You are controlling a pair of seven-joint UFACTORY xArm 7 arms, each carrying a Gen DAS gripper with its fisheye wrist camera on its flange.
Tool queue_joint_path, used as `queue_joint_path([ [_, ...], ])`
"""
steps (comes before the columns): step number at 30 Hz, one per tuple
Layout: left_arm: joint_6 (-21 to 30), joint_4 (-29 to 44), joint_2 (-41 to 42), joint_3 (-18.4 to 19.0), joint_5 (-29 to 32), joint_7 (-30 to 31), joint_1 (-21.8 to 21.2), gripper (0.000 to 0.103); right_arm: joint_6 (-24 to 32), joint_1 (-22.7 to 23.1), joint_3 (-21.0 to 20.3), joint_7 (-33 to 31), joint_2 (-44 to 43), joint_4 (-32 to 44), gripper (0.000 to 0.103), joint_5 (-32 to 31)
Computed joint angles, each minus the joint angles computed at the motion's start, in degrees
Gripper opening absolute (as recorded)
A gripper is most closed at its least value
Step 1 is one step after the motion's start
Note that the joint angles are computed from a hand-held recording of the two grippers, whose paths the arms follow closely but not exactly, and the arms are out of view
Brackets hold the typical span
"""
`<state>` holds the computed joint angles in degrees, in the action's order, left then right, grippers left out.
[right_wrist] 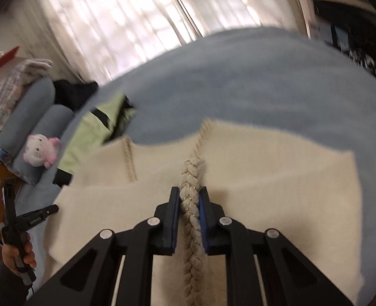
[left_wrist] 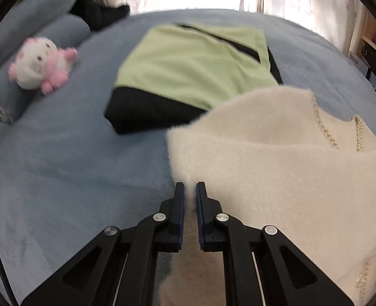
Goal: Fold large clothes
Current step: 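Grasp the braided front edge with the right gripper while the left gripper pinches the body edge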
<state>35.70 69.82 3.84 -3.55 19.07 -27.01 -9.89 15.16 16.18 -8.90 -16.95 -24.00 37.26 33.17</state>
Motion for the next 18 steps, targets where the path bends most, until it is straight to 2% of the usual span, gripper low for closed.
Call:
queue_joint_path([
  [2, -0.7, -0.8, 0.1, 0.4, 3.1, -2.8, -0.1, 0.006, -0.3, -3.3, 3.2, 3.4, 2.4, 0.4, 0.014, -4.3],
  [3, -0.4, -1.0, 0.8, 0.7, 5.8, -4.7, -0.3, 0.005, 1.6, -5.3, 4.6, 5.9, 4.7, 1.4, 0.014, -7.1],
  [4, 1.1, -0.7, 1.8, 1.1, 10.8, -8.9, -0.8, 0.004, 3.8, -7.6, 6.5, 8.7, 6.8, 2.4, 0.016, -11.0],
  [5, 4.1, 0.8, 3.0, 3.4, 14.0, -11.4, -3.3, 0.004, 5.1, -9.7, 8.5, 11.7, 7.9, 2.8, 0.019, -15.2],
  [6, 5.7, 1.2, 3.5, 3.3, 14.8, -11.8, -3.4, 0.004, 4.6, -10.8, 9.7, 13.5, 7.5, 2.0, 0.019, -18.1],
  [7, 5.3, 0.1, 2.8, 1.5, 13.2, -10.1, -1.1, 0.004, 3.7, -11.9, 10.9, 15.7, 6.1, 0.9, 0.019, -20.9],
  [9, 2.1, -2.4, 0.8, 1.4, 11.4, -8.0, -0.3, 0.004, 4.1, -14.4, 13.3, 20.5, 3.5, -0.2, 0.019, -26.8],
  [10, 0.2, -4.3, -1.2, 1.4, 12.3, -7.9, -0.1, 0.004, 4.0, -15.9, 14.8, 23.3, 1.2, -1.3, 0.02, -30.0],
  [12, -2.0, -7.0, -4.8, 0.9, 13.9, -8.3, 0.4, 0.004, 2.7, -14.6, 13.8, 24.2, -2.5, -3.6, 0.02, -30.8],
  [14, -4.2, -9.0, -8.3, 0.1, 9.9, -6.1, 0.9, 0.005, 2.6, -12.7, 13.0, 25.4, -5.2, -4.8, 0.02, -30.0],
  [17, -2.6, -8.5, -10.5, -0.9, -2.5, 1.0, 0.0, 0.005, 6.7, -5.6, 9.3, 23.6, -5.8, -3.5, 0.02, -24.6],
  [18, -1.8, -8.3, -10.9, -1.4, -6.5, 2.4, -0.6, 0.006, 8.2, -4.2, 9.4, 23.6, -5.6, -2.9, 0.02, -23.4],
])
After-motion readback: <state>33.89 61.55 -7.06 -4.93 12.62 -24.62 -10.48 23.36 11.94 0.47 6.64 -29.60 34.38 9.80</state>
